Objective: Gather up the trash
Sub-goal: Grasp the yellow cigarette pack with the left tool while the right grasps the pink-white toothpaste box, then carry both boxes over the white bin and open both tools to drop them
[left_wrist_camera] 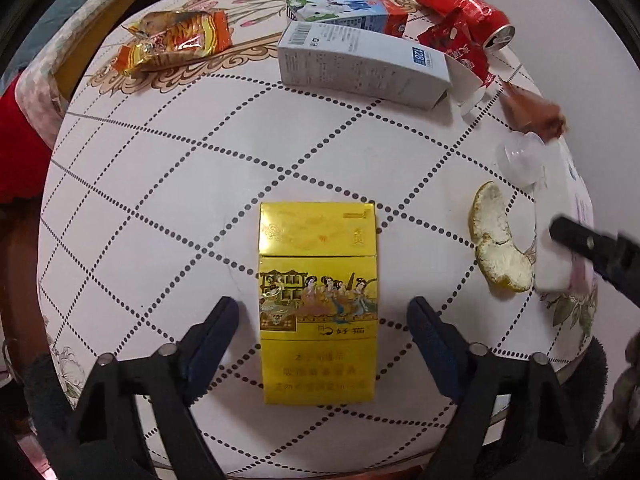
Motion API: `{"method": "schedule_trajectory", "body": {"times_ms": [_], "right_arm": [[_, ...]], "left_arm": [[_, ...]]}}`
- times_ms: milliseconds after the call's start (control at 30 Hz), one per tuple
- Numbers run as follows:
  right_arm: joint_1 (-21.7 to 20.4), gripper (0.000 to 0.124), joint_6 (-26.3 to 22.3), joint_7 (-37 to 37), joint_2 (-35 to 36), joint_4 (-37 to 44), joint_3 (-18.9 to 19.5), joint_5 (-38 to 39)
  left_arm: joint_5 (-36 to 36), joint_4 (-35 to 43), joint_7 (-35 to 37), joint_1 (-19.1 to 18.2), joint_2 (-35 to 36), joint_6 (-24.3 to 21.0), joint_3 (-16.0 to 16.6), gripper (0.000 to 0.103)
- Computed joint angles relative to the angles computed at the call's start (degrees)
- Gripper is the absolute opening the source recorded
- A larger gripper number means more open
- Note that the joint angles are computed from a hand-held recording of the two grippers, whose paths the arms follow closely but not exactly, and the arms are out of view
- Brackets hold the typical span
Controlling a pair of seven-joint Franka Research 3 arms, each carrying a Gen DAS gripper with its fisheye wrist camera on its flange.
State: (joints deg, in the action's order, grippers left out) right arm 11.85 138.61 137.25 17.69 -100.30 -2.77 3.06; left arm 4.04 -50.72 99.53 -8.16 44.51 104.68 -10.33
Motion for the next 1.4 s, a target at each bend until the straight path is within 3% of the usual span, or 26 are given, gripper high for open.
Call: {"method": "schedule_trajectory", "body": {"times_ms": [100, 300, 533, 567, 600, 633, 833, 967, 1167, 1300, 1400], "right_arm": [[0.61, 0.051, -1.24, -0.27, -1.51, -1.53, 0.07, -1.51], [1.34, 0.053, -4.91, -1.28, -6.60, -6.59, 1.44, -2.84], [1.84, 0.054, -3.49, 3.01, -7.51, -8.59, 1.70, -5.58], [2.05, 0.054, -3.51, 3.90, -7.51, -8.53, 1.70, -6.31], [2.10, 0.054, -3.47, 4.35, -7.58, -8.58, 1.73, -6.63], [2.17, 0.054, -3.44, 4.70, -7.68, -8.72, 1.80, -6.87], [2.69, 0.050, -5.10, 6.06, -6.79, -7.44, 1.65, -10.14], [3.25, 0.048, -2.88, 9.37, -8.49, -9.58, 1.68, -11.50], [5.25, 0.048, -0.42, 17.87, -13.74, -12.23, 3.54, -20.06], [5.92, 0.048, -0.71, 17.13, -14.13, -9.32, 5.41, -22.70], [7.05, 0.048, -2.39, 13.20, -11.11, -2.33, 6.25, -23.20]], "left_arm": [[0.18, -6.31, -0.10, 0.60, -3.64, 4.05, -0.05, 0.074], [0.37, -15.85, -0.14, 1.28, -9.20, 9.71, -0.55, 0.075], [-0.08, -17.12, 1.02, 1.95, -9.32, 11.45, -0.79, 0.073], [-0.28, -17.31, 1.29, 2.10, -9.42, 11.82, -0.92, 0.069], [-0.45, -18.94, 1.63, 2.31, -10.42, 13.34, -1.09, 0.055], [-0.51, -18.93, 1.87, 2.42, -10.55, 13.47, -1.09, 0.052], [-0.63, -20.01, 1.21, 2.55, -11.87, 13.15, -0.88, 0.052], [-2.77, -23.46, 3.61, 4.41, -15.70, 14.38, -1.61, 0.052], [-8.90, -29.68, 11.22, 8.89, -23.91, 20.60, -1.90, 0.052], [-13.35, -28.90, 14.27, 11.82, -25.84, 22.99, -0.88, 0.052], [-15.53, -25.98, 15.66, 13.78, -25.31, 23.56, 0.09, 0.052]]}}
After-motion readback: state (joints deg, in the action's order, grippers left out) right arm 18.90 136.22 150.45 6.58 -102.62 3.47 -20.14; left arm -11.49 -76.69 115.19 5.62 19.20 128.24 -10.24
